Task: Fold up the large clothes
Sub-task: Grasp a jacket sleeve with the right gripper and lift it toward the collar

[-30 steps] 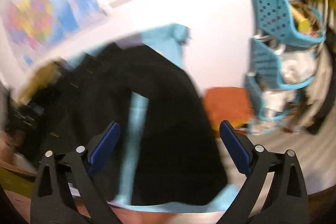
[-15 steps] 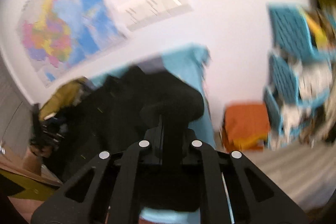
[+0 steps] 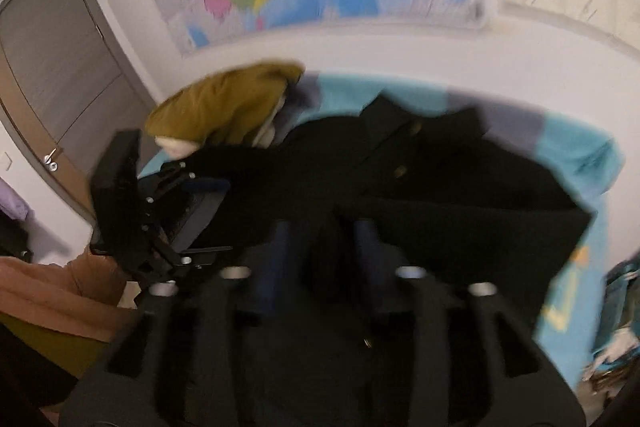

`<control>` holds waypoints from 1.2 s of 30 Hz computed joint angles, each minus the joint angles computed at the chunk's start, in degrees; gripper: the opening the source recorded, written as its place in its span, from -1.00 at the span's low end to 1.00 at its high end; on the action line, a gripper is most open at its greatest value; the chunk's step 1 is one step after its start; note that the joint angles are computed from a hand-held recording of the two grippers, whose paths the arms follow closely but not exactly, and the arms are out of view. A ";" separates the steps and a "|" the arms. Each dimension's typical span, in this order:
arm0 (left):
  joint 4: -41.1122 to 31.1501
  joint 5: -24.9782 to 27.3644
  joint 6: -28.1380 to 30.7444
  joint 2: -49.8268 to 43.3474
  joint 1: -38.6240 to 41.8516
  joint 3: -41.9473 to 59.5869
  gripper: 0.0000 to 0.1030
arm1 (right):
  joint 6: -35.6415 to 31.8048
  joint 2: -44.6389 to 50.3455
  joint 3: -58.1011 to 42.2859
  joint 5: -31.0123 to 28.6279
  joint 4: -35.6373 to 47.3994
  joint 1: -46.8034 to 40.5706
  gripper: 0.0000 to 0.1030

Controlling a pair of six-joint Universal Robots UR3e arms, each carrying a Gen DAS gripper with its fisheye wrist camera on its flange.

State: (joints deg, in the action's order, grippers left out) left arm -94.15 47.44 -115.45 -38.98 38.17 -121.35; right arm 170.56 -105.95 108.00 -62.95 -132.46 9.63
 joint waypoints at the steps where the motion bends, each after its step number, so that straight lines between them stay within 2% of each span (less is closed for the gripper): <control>1: -1.24 -0.03 0.81 -0.19 0.52 0.27 0.75 | 1.00 1.10 0.28 -0.21 -1.90 0.42 -0.08; 2: -2.43 -0.09 1.79 -0.56 0.82 0.45 0.75 | 0.60 0.86 1.66 1.90 -2.64 -1.16 -0.10; 4: -4.45 0.23 3.18 -1.15 0.82 0.81 0.75 | 1.28 -0.62 3.87 0.77 -4.84 -2.94 -0.08; 6: -4.97 0.23 3.73 -1.70 -0.34 0.68 0.76 | 1.34 -4.62 8.18 3.82 -4.84 -9.34 -0.07; 7: -3.78 0.39 2.88 -2.38 -1.65 0.38 0.77 | 1.85 -6.50 10.62 3.37 -6.09 -12.24 -0.05; 9: 0.36 1.03 -0.43 -4.58 -5.32 -0.21 0.82 | 2.23 -9.59 14.72 3.48 -6.83 -18.68 0.08; 10: 2.45 1.40 -2.39 -6.17 -7.72 -0.19 0.82 | 2.53 -11.07 17.29 5.42 -6.65 -23.26 0.08; 13: 4.97 1.91 -5.13 -9.64 -13.19 0.62 0.83 | 3.18 -9.21 20.56 4.93 -9.37 -27.94 0.13; 15: 7.91 2.47 -6.12 -9.90 -17.14 -0.18 0.86 | 2.68 -7.02 22.42 6.95 -10.23 -31.41 0.18; 19: 23.63 9.76 -15.56 -17.01 -28.44 -2.60 0.84 | 2.20 0.07 23.47 9.23 -13.32 -31.97 0.25; 20: 26.09 11.29 -17.41 -18.85 -29.64 -2.70 0.54 | 2.36 1.21 23.62 8.91 -14.42 -31.47 0.21; 21: 28.54 13.43 -20.00 -21.40 -30.84 -2.23 0.08 | 1.76 2.24 23.87 9.59 -15.09 -31.41 0.03; 22: 27.72 13.39 -20.37 -22.60 -30.29 -1.37 -0.06 | 0.96 2.50 24.40 10.66 -15.72 -31.74 -0.05; 23: 23.40 11.20 -19.45 -23.57 -27.35 0.54 -0.33 | 0.66 2.08 25.02 10.95 -16.39 -31.93 -0.32; 24: 19.70 9.01 -17.80 -23.43 -24.39 1.70 -0.62 | 0.27 2.06 25.12 11.39 -16.54 -32.25 -0.67; 25: 16.80 7.29 -16.49 -22.96 -21.22 2.70 -0.68 | -1.12 1.22 25.81 13.65 -15.98 -33.76 -0.75; 27: 8.92 2.71 -12.31 -22.23 -12.24 5.75 -0.70 | -2.54 -2.15 27.28 14.93 -15.14 -36.21 -0.84; 30: -0.47 -1.11 -8.71 -24.51 -2.20 11.14 -0.70 | -4.00 -6.19 29.27 18.56 -13.23 -41.08 -0.85; 31: 0.92 -0.97 -9.53 -24.97 -1.41 11.23 -0.70 | -3.97 -6.42 29.67 18.33 -13.35 -41.81 -0.86; 32: 7.11 0.91 -13.23 -25.37 -1.36 9.95 -0.68 | -3.19 -5.89 29.87 17.54 -14.33 -41.81 -0.85; 34: 15.28 5.69 -18.99 -27.12 -2.62 8.80 -0.37 | -2.86 -3.79 30.12 16.09 -14.60 -41.67 -0.80; 35: 16.97 7.47 -20.86 -28.10 -2.84 8.72 -0.27 | -1.90 -2.98 30.20 15.01 -15.69 -41.02 -0.70; 36: 16.27 7.01 -19.81 -27.84 -1.99 8.46 -0.20 | -1.33 -3.27 30.80 14.16 -16.56 -40.75 -0.59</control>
